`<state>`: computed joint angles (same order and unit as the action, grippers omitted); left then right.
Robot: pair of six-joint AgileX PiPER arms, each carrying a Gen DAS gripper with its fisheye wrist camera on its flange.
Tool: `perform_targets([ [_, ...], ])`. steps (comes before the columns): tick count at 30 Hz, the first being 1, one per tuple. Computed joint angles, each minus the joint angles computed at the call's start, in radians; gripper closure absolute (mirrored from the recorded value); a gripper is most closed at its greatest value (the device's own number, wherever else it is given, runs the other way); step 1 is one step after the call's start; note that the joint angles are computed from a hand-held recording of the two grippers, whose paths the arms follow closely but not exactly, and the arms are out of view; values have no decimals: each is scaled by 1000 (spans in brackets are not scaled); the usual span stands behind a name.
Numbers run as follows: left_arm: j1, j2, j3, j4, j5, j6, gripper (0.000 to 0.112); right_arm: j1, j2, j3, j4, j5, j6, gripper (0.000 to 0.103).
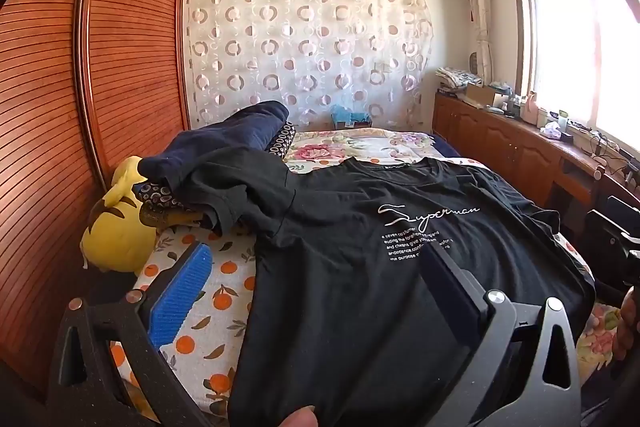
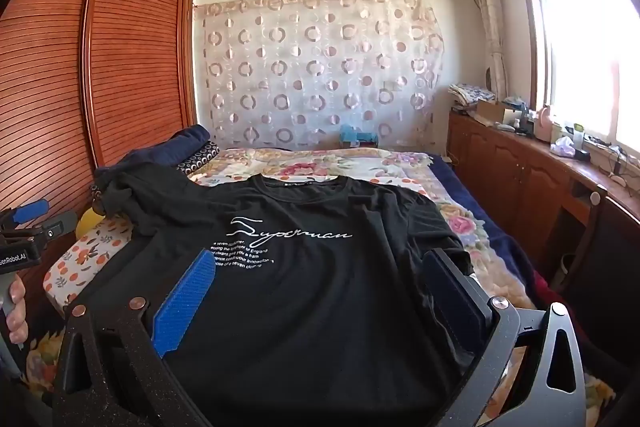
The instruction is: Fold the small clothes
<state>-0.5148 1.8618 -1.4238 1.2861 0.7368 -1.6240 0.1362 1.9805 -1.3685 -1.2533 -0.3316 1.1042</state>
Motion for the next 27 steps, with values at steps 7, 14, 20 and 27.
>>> perform_targets([
  [7,-17,22,-16,-1,17,-3,9,-5,0,-1,-18,-14,31,0],
  [14,-7,11,7,15,1,-28,9,7,3,-7,-2,9,12,0],
  [20,-16,-2,5,13,15,-16,9,5,-5,4,12,4,-3,0],
  [27,-18,-6,2,12,19,-11,9,7,-8,7,14,5,-4,0],
])
